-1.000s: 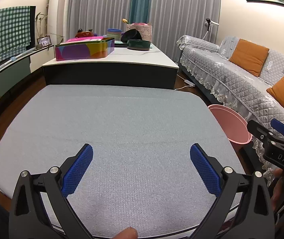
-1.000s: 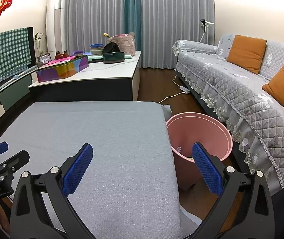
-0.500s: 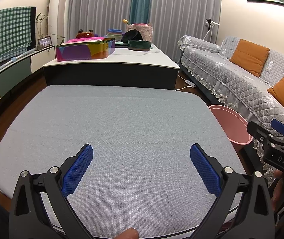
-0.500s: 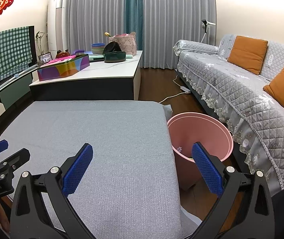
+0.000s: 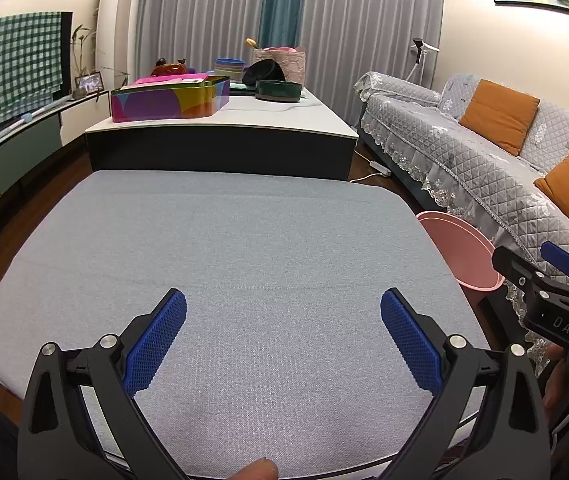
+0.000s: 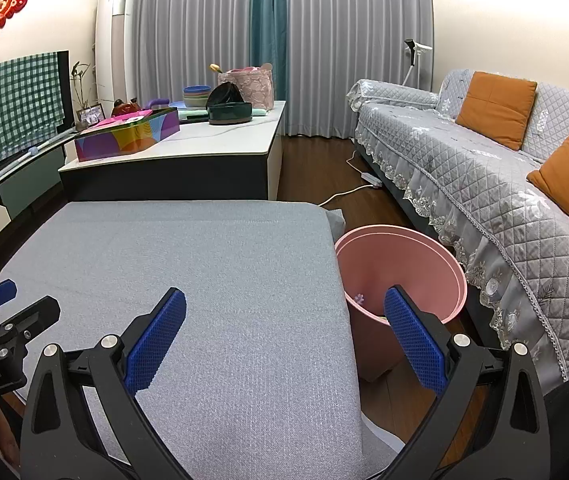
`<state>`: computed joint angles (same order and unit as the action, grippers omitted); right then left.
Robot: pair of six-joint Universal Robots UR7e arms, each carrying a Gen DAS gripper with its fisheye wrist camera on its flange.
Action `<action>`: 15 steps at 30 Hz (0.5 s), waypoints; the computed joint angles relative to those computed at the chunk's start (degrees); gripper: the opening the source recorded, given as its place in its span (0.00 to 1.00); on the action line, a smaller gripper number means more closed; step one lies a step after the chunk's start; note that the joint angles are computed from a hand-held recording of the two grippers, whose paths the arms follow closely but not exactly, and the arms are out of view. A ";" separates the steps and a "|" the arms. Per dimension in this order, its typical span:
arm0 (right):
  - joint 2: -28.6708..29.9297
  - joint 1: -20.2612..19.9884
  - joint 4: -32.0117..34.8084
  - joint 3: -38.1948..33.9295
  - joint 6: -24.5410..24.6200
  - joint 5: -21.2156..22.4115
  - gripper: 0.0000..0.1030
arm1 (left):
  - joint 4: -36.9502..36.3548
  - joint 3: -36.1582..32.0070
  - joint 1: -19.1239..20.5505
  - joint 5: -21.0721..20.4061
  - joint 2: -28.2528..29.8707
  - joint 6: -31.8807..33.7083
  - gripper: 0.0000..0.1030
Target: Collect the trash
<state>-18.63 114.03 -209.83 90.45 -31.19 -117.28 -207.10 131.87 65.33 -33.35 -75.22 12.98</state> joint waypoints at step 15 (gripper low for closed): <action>0.01 -0.01 -0.09 0.01 -0.01 0.04 0.95 | 0.53 -0.17 -0.13 0.09 0.04 -0.42 0.92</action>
